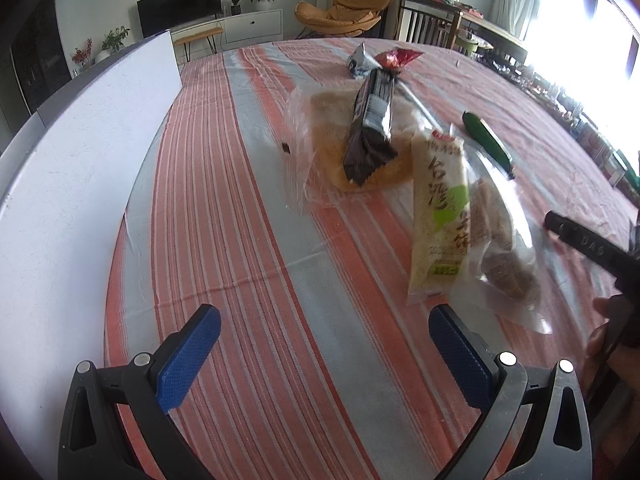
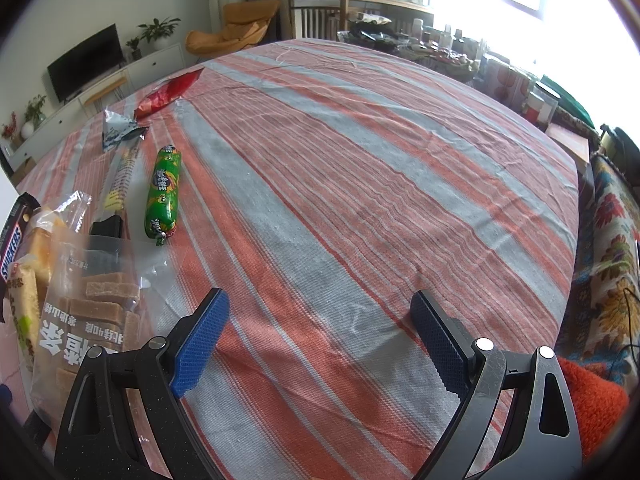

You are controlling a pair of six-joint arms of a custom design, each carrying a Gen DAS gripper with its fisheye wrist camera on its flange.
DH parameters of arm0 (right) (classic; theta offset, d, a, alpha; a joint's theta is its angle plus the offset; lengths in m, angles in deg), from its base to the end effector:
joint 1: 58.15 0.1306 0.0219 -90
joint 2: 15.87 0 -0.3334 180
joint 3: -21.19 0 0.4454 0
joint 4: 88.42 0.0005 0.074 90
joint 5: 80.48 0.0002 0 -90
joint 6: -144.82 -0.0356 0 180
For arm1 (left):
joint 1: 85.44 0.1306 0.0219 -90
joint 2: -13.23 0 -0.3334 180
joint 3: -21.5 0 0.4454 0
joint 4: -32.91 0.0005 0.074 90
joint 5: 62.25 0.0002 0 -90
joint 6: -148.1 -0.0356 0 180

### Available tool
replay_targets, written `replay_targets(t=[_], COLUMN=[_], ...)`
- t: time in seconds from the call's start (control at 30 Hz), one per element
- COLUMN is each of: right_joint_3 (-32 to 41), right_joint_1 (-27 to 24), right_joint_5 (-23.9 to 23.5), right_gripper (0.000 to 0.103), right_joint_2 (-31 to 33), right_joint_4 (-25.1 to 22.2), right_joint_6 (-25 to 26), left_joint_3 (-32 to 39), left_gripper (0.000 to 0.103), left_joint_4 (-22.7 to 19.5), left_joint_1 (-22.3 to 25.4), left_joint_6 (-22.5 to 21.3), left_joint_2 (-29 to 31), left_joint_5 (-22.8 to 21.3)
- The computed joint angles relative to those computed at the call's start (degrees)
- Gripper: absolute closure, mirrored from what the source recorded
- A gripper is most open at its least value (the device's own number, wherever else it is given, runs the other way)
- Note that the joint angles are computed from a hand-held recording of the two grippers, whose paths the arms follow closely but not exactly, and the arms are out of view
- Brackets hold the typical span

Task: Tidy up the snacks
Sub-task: 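Grasp the chocolate bar with the left tool while the right tool grasps the green sausage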

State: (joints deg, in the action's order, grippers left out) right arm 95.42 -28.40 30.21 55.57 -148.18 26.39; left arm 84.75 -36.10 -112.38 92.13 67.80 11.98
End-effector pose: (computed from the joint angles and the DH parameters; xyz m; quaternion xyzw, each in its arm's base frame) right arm 0.3702 0.1965 0.3783 0.0402 0.9437 -0.0145 0.3281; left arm 0.2915 -0.1379 0.3753 -0.0943 0.9535 -0.0144 0.2858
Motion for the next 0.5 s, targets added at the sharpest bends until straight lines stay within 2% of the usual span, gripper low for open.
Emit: replay_targets(t=[0.17,0.23,0.3,0.4,0.47,0.5], right_joint_3=[0.00,0.00,-0.02,-0.02,-0.02,0.00], right_joint_1=[0.00,0.00,0.00,0.00,0.00,0.01], right_joint_5=[0.00,0.00,0.02,0.02,0.02,0.03], right_gripper=[0.009,0.009,0.009,0.009,0.009,0.009], right_joint_2=[0.00,0.00,0.00,0.00,0.00,0.02], right_joint_4=[0.00,0.00,0.02,0.02,0.02,0.02], right_joint_6=[0.00,0.00,0.00,0.00,0.00,-0.02], left_joint_3=[5.40,7.73,9.14,10.84,11.84,12.20], left_gripper=[0.000,0.000,0.000,0.000,0.001,0.006], left_joint_4=[-0.18,-0.21,-0.06,-1.95,-3.92,-4.34], left_joint_1=[3.93,6.83,10.60,14.86,15.20,14.64], left_joint_6=[-2.20,-3.14,-3.64,-3.30,-3.38,-3.20], left_joint_2=[-2.45,-2.66,-2.40,0.50,3.44,4.59], left_joint_5=[2.34,3.28,6.38,11.51,12.47,12.15])
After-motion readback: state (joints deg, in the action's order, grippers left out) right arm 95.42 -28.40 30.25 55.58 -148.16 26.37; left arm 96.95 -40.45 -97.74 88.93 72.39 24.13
